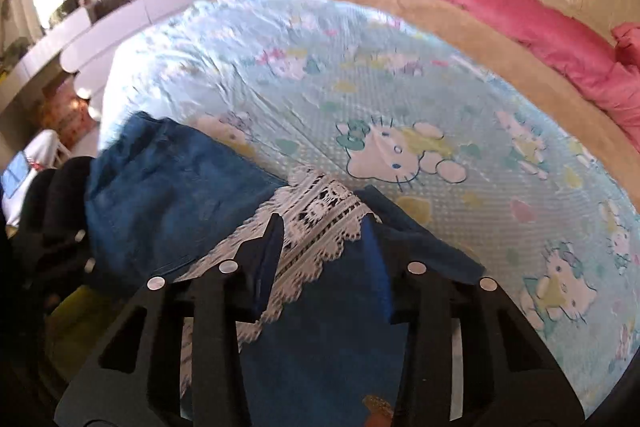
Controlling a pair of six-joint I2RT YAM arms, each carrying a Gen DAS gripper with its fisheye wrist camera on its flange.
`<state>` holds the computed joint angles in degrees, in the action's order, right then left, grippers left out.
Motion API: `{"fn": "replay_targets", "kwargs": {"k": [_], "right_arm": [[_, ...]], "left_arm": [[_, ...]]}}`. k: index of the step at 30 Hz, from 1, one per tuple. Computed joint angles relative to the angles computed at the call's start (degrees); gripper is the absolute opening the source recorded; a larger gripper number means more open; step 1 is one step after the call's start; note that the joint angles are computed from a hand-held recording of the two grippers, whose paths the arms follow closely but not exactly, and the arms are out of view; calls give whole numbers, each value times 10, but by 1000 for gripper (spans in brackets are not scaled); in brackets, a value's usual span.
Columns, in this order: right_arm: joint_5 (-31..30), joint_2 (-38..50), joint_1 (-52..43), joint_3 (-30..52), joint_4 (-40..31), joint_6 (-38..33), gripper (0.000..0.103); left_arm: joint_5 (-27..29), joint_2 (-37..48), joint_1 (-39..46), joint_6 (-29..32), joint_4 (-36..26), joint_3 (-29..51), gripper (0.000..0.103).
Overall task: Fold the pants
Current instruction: 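Release the lace hem and smooth the stacked legs with the right tool, then grasp the stacked leg hems with the right tool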
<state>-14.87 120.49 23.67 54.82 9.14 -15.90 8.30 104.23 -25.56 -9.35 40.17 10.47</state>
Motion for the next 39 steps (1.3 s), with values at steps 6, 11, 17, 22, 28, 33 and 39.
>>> {"fn": "replay_targets", "kwargs": {"k": [6,11,17,22,28,33,39], "right_arm": [[29,89,18,92,-49,5,33],[28,99,20,106,-50,11,33],[-4,46,8,47,-16,24,43],[-11,-3,9,3,8,26,65],[-19,-57,14,-18,13,41,78],[-14,-92,31,-29,14,42,80],[-1,-107,65,-29,11,44,84]], "left_arm": [[37,55,27,13,-8,27,78],[61,57,46,23,4,18,82],[84,15,85,24,27,-23,92],[102,-69,147,38,-7,-59,98],[91,-217,221,67,-124,-79,98],[131,-363,344,118,-254,-93,98],[213,-417,540,233,-374,-77,98]]}}
